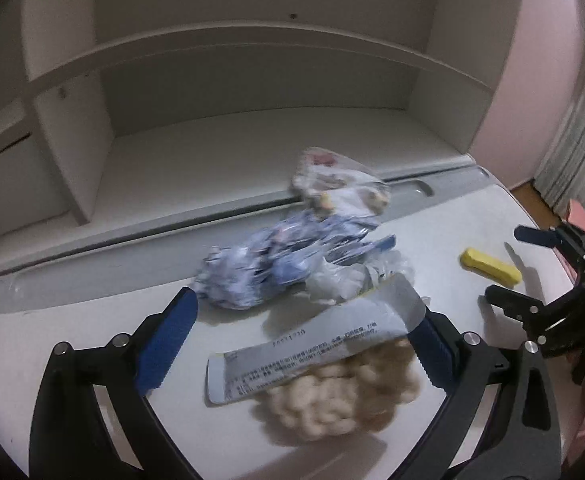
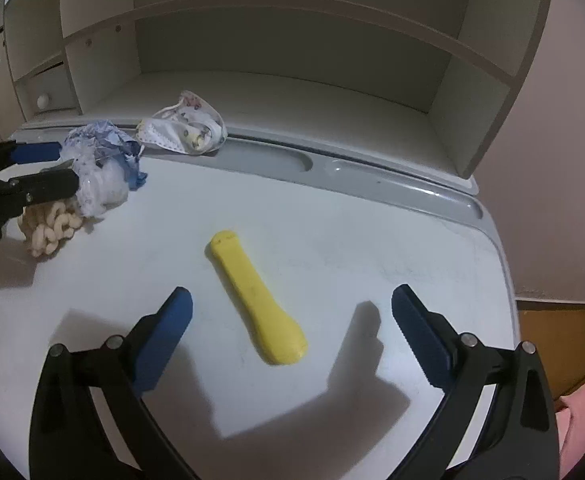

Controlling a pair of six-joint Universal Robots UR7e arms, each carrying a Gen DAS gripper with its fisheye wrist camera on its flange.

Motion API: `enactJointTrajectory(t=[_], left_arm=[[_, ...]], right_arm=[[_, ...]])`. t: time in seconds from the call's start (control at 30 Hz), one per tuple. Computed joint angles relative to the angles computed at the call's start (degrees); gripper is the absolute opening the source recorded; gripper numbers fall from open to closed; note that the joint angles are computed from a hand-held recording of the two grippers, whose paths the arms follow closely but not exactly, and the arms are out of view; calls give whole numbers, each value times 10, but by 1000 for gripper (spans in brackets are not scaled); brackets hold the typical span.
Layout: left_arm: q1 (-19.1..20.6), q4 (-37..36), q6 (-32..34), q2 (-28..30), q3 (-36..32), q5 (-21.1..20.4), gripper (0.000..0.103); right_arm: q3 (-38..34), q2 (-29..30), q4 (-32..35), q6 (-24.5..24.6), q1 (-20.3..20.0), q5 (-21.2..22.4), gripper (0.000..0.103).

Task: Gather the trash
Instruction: 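Move both grippers back to the desk, left gripper toward the white sachet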

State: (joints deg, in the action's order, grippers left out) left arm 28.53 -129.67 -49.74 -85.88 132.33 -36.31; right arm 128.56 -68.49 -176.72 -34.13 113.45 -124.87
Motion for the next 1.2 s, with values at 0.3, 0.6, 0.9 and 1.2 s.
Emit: enactJointTrajectory(t=[0.3, 0.6, 0.9, 1.2], left_arm=[[8, 114, -48, -84, -2, -52, 96], [-26, 321, -147, -141, -28, -36, 96], [-39, 501, -243, -159, -60, -57, 96], [-32, 520, -248, -169, -59, -65, 96]], right_arm=[[-10, -7, 43, 43, -15, 26, 98], [-9, -7, 39, 43, -16, 25, 98], [-7, -9, 40, 45, -14, 24, 98], [-6, -8, 36, 48, -13, 21, 98]])
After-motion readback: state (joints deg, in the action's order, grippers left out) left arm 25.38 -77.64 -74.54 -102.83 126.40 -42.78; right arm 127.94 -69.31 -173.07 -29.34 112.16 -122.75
